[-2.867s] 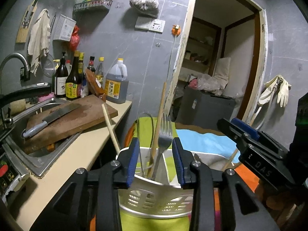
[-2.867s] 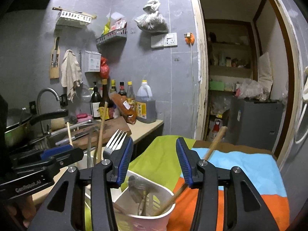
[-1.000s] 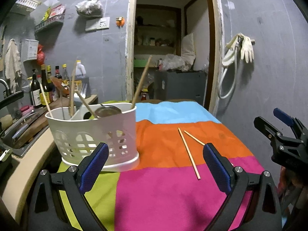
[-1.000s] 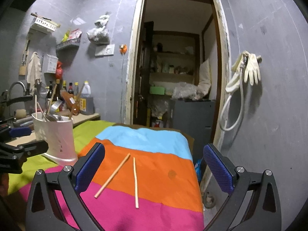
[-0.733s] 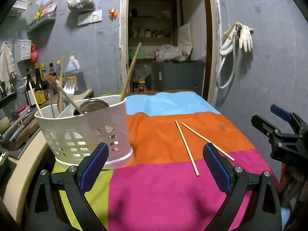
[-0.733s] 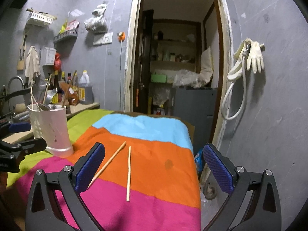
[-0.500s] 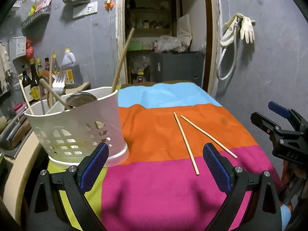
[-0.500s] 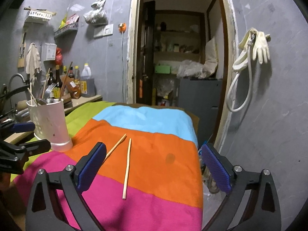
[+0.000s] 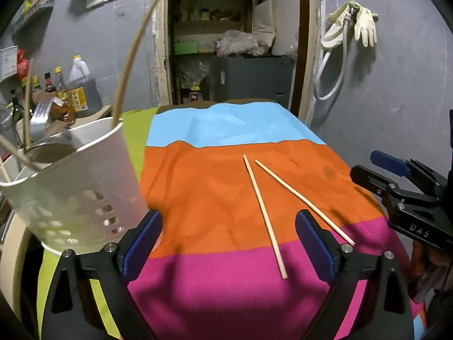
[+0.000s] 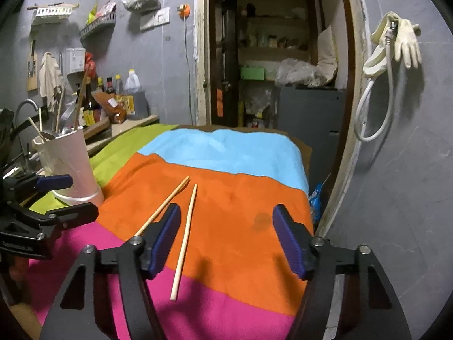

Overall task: Organize utensils
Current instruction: 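Move both open tools back over the two chopsticks on the cloth, then grasp a wooden chopstick with the right tool while the left tool grasps the other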

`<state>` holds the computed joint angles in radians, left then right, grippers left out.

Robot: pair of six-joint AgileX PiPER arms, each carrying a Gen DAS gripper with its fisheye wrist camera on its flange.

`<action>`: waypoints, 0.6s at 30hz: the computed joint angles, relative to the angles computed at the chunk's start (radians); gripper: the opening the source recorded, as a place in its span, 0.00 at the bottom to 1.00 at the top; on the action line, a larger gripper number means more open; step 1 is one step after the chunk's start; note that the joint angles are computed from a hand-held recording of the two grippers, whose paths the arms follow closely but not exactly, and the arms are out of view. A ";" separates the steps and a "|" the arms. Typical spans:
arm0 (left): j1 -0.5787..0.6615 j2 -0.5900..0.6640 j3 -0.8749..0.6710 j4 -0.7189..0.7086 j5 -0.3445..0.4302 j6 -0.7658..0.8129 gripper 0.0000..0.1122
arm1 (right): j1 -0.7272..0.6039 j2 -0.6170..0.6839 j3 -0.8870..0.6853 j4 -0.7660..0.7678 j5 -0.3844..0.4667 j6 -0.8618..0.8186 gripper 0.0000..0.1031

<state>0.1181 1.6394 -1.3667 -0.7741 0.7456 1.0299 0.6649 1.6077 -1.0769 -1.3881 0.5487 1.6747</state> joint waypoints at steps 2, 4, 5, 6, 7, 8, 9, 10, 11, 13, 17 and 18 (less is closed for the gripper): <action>-0.014 0.026 -0.029 0.026 0.008 -0.019 0.72 | -0.021 0.015 -0.026 0.056 -0.029 -0.074 0.53; -0.026 0.066 -0.079 0.061 0.036 -0.052 0.67 | -0.036 0.033 -0.054 0.117 -0.050 -0.152 0.48; -0.030 0.089 -0.111 0.076 0.057 -0.073 0.63 | -0.045 0.043 -0.071 0.156 -0.062 -0.200 0.46; -0.032 0.113 -0.143 0.091 0.080 -0.094 0.61 | -0.051 0.053 -0.087 0.192 -0.069 -0.242 0.45; -0.034 0.138 -0.179 0.106 0.105 -0.118 0.57 | -0.059 0.066 -0.108 0.242 -0.078 -0.300 0.44; -0.035 0.158 -0.209 0.117 0.126 -0.136 0.55 | -0.066 0.078 -0.126 0.285 -0.088 -0.350 0.42; -0.037 0.176 -0.236 0.127 0.144 -0.152 0.54 | -0.072 0.089 -0.143 0.327 -0.096 -0.399 0.41; -0.041 0.203 -0.272 0.143 0.164 -0.171 0.51 | -0.078 0.103 -0.166 0.384 -0.101 -0.464 0.39; -0.046 0.218 -0.295 0.155 0.178 -0.185 0.48 | -0.084 0.119 -0.190 0.439 -0.105 -0.530 0.38; -0.056 0.258 -0.355 0.178 0.217 -0.212 0.44 | -0.092 0.151 -0.237 0.534 -0.094 -0.642 0.34; -0.067 0.313 -0.433 0.203 0.264 -0.253 0.36 | -0.123 0.205 -0.313 0.768 -0.081 -0.877 0.24; -0.068 0.327 -0.452 0.206 0.276 -0.261 0.36 | -0.132 0.215 -0.326 0.826 -0.078 -0.932 0.24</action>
